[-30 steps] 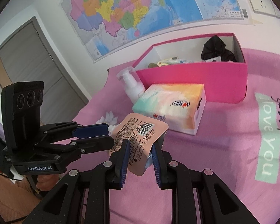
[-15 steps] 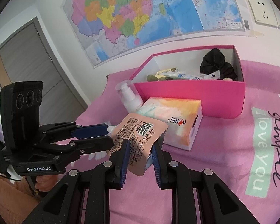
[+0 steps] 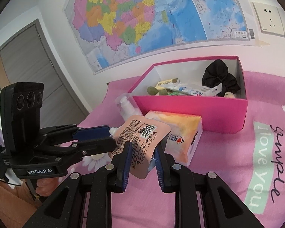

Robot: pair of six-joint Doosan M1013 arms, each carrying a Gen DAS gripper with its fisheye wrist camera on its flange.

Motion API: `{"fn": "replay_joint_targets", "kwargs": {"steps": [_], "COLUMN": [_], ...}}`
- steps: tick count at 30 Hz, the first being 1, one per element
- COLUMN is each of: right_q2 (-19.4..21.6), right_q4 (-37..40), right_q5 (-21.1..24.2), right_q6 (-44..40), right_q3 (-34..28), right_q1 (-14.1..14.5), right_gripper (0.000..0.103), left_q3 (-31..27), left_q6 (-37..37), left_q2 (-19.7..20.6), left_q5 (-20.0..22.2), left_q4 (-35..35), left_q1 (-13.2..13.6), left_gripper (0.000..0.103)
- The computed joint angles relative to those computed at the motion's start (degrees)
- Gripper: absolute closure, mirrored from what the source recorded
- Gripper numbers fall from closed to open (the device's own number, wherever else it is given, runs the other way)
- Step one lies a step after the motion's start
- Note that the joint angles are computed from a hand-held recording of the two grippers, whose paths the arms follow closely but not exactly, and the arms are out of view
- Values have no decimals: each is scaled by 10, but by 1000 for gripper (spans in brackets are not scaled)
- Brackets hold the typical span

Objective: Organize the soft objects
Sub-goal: 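Lift the peach pouch with the right gripper and carry it over the box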

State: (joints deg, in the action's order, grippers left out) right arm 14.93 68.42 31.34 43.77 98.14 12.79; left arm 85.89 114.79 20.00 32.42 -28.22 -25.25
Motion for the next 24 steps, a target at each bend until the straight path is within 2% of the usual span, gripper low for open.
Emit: {"fn": "replay_joint_targets", "kwargs": {"steps": [24], "right_q2": [19], "right_q4": [16], "right_q5": [-10], "right_q6": [-22], "right_q3": [-35], "right_q1": [-14], "right_gripper": [79], "left_q3": [-49], "left_q6": [-16], "left_q2": [25], "left_q5": [-10], "left_q4": [18], "left_q1": [-1], "left_gripper": [65]}}
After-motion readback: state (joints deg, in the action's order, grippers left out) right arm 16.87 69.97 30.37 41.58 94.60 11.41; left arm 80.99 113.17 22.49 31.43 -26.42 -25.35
